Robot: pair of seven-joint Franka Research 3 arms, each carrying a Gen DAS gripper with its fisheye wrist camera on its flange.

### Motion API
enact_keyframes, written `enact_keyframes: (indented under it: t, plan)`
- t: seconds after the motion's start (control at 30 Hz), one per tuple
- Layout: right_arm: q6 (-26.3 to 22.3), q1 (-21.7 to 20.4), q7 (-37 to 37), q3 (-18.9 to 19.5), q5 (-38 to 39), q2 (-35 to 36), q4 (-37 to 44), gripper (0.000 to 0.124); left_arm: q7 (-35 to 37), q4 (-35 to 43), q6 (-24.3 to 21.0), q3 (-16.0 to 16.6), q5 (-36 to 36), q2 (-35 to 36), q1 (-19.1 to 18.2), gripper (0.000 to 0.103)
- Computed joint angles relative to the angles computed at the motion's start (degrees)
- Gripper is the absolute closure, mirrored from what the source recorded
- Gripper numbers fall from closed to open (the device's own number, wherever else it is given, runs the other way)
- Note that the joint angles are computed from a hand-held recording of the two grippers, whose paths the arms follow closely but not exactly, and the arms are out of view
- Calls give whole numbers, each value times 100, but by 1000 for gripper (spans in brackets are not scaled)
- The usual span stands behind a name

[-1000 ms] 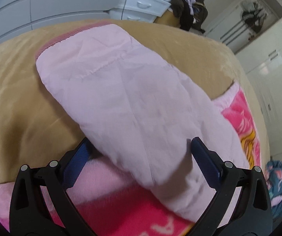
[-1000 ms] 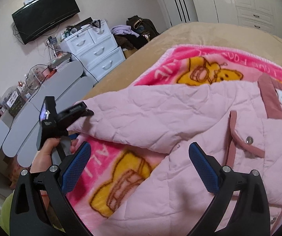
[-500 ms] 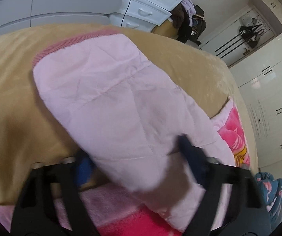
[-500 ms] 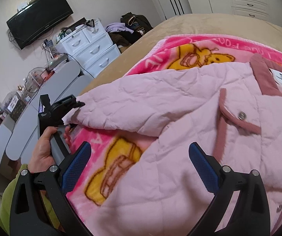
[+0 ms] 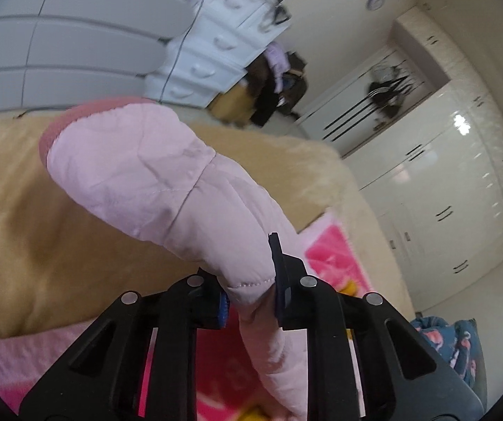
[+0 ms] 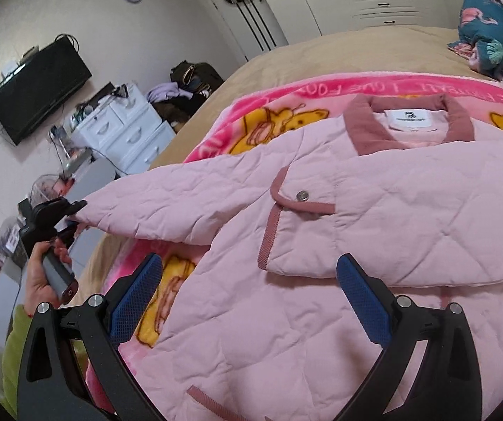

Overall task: Fold large clothes
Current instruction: 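Lift the gripped sleeve cuff up with the left gripper, then carry the sleeve toward the jacket front with the left gripper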

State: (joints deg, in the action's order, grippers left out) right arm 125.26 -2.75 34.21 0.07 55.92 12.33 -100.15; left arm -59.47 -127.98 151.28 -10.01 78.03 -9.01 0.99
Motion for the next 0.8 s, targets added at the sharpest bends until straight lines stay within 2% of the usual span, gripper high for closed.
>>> enact_keyframes:
  t: [0.27, 0.47, 0.8]
  plan:
    - [-250, -142, -199, -100, 280, -234, -129, 25, -169, 426, -982, -489, 387, -93, -470, 93]
    - [-382, -266, -296, -241, 422, -378, -205, 25, 572, 1036, -1234, -572, 564, 149, -824, 93]
    - [-400, -470, -292, -372, 560, -354, -130, 25, 1400, 1637, -1187, -540, 818, 440, -1192, 93]
